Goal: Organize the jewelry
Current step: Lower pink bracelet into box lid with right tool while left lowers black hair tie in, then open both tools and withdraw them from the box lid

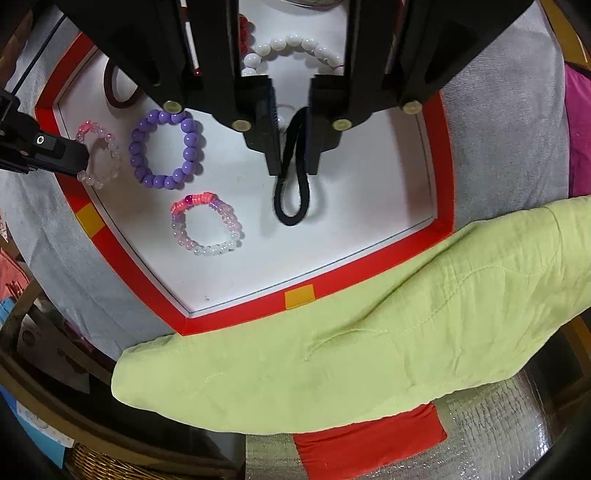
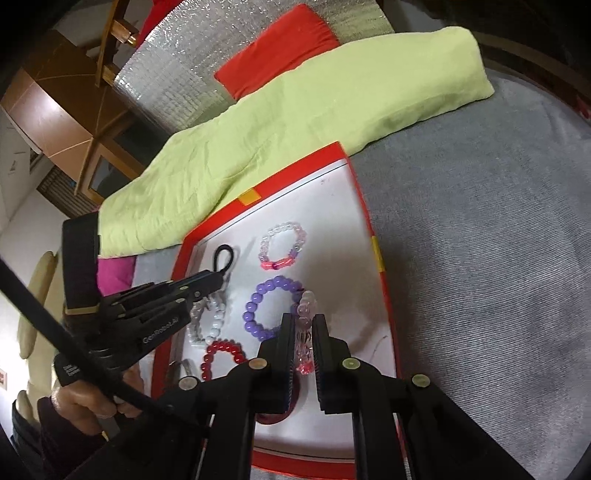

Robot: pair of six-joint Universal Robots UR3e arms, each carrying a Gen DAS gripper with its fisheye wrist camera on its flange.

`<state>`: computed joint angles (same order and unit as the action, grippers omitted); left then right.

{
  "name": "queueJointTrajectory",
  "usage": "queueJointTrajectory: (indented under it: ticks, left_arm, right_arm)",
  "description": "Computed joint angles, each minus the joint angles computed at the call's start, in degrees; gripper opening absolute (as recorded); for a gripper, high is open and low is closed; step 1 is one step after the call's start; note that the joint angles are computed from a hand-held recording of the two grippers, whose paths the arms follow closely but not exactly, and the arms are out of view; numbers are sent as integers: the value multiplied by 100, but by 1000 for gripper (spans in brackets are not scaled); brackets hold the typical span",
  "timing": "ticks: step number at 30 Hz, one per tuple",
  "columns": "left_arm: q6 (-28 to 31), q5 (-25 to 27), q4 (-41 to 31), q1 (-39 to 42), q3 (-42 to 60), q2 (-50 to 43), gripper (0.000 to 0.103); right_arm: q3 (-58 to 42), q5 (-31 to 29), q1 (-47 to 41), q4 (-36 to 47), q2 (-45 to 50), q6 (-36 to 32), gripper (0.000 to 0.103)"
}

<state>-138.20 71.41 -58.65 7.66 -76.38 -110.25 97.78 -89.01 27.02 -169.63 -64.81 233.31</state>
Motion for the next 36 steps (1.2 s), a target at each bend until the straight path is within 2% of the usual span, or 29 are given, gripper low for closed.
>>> queueJointTrajectory:
  ticks: [1, 2, 3, 5, 7, 12, 15, 17, 19, 23, 26, 28, 34, 36]
  left_arm:
    - [-23, 1, 38, 5, -30, 24, 26]
    - [-72, -14, 138, 15, -111, 77, 36]
    - [-71, -55, 216, 47, -202, 157, 41]
    - [-66, -104, 507, 88, -509, 382, 54]
    - [-141, -85, 731, 135, -799, 651, 57]
    - [-212, -309, 949, 524, -1715, 1632, 71]
    - [-215, -543, 981, 929, -2319, 2364, 79]
    - [-291, -572, 1114, 1187, -2844, 2924, 82]
    - [-315, -605, 1164, 1474, -3296, 3462, 83]
    - [-323, -537, 1036, 1905, -3743, 4162, 87]
    - [-457, -230, 1161, 2085, -4044, 4565, 87]
    - [-316, -222, 1123, 2352, -4330, 4977, 87]
    - [388, -1111, 199, 3455, -4693, 6103, 87]
    - [752, -1511, -397, 3887, -4657, 6457, 87]
  right_arm:
    - [13, -31, -1, -2, -17, -5, 12]
    - [28, -77, 1, 1, -40, -6, 12]
    - [43, -147, 11, 26, -78, -2, 12]
    - [102, -190, 5, -26, -136, 3, 21]
    - [170, -267, 12, -111, -197, 39, 27]
    - [439, -505, 1, -353, -468, 81, 27]
    - [310, -711, 68, 47, -581, 26, 28]
    - [134, -871, 163, 397, -619, -81, 46]
    - [-44, -1059, 312, 656, -639, -186, 54]
    - [-418, -1457, 652, 1166, -638, -432, 57]
    - [-515, -1676, 865, 1409, -687, -461, 58]
    - [-564, -1812, 1026, 1580, -732, -455, 58]
    - [-640, -2265, 1555, 2016, -873, -257, 59]
    - [-825, -2494, 1769, 2325, -834, -121, 62]
